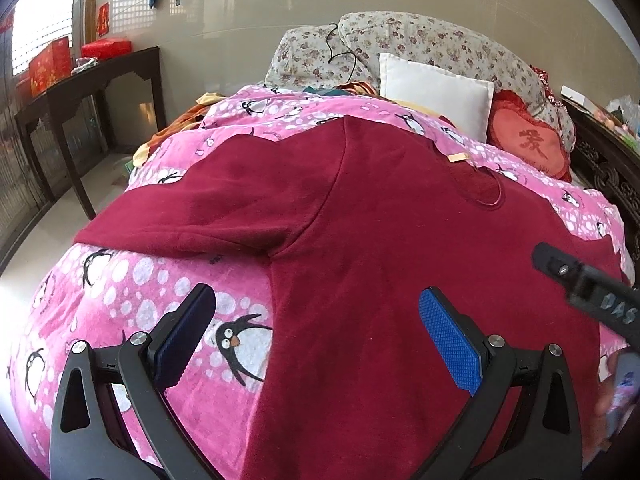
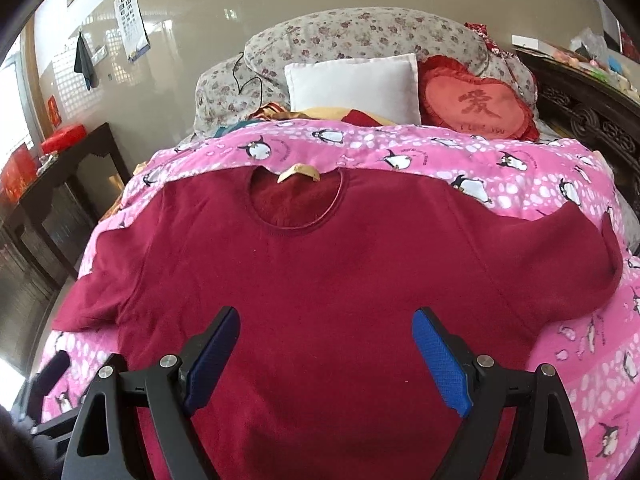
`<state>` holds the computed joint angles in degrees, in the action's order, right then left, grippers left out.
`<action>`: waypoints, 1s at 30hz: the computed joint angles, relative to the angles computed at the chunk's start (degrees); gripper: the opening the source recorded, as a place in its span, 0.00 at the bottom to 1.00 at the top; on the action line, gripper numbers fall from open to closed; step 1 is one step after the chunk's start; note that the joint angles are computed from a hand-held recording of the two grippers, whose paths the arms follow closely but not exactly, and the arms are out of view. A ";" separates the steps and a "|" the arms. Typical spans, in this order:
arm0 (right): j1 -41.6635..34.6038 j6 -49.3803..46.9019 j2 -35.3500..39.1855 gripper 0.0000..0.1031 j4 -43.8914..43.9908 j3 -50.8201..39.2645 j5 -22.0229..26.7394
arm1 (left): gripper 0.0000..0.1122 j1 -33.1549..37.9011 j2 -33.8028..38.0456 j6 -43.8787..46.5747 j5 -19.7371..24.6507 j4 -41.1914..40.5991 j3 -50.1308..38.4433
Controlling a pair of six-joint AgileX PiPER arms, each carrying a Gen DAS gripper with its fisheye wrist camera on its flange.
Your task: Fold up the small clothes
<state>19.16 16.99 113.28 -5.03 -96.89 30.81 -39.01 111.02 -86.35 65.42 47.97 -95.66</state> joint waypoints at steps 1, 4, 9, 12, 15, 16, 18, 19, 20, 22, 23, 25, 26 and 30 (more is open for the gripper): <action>0.31 1.07 0.46 0.84 -1.22 0.49 -0.82 | 0.91 0.18 -0.09 0.01 -0.17 -0.06 0.18; 0.66 1.61 1.81 0.84 -2.51 0.36 -0.95 | 0.91 0.81 -0.12 -0.01 -0.93 -0.19 0.51; 0.71 3.28 2.48 0.84 -4.53 1.32 -2.44 | 0.91 1.61 0.56 0.23 -2.13 -1.04 0.34; 0.34 1.69 2.84 0.84 -2.27 1.04 -2.75 | 0.91 1.79 0.49 0.35 -2.37 -1.30 0.77; 0.35 1.21 3.30 0.84 -0.90 0.73 -2.92 | 0.91 2.25 -0.51 -0.01 -2.92 -1.65 1.98; 0.44 0.83 3.39 0.84 -0.44 0.68 -2.78 | 0.91 2.49 -0.99 -0.13 -3.26 -1.78 2.59; 0.58 0.26 3.51 0.84 0.01 0.79 -2.88 | 0.91 2.93 -2.31 -0.53 -3.73 -1.92 4.16; 0.71 -0.04 3.63 0.84 0.14 0.73 -2.79 | 0.91 3.24 -3.26 -0.50 -4.13 -2.10 5.23; 0.81 -0.32 3.75 0.84 0.21 0.57 -2.62 | 0.91 3.64 -4.25 -0.38 -4.65 -2.29 6.31; 1.17 -0.04 3.77 0.84 -0.43 0.55 -2.40 | 0.91 5.43 -7.96 -1.11 -7.04 -3.22 10.45; 1.26 0.02 3.72 0.84 -0.54 0.60 -2.44 | 0.91 6.74 -10.26 -1.86 -9.06 -4.05 13.11; 1.28 -1.06 3.35 0.84 0.60 1.15 -2.86 | 0.91 9.84 -14.89 -3.05 -13.62 -5.86 18.48; 1.34 -1.35 3.24 0.84 0.99 1.26 -2.95 | 0.91 11.67 -17.11 -3.30 -15.48 -6.99 21.03; 1.49 -3.10 3.20 0.84 2.81 1.26 -2.75 | 0.90 21.38 -26.23 -3.23 -21.03 -11.22 31.40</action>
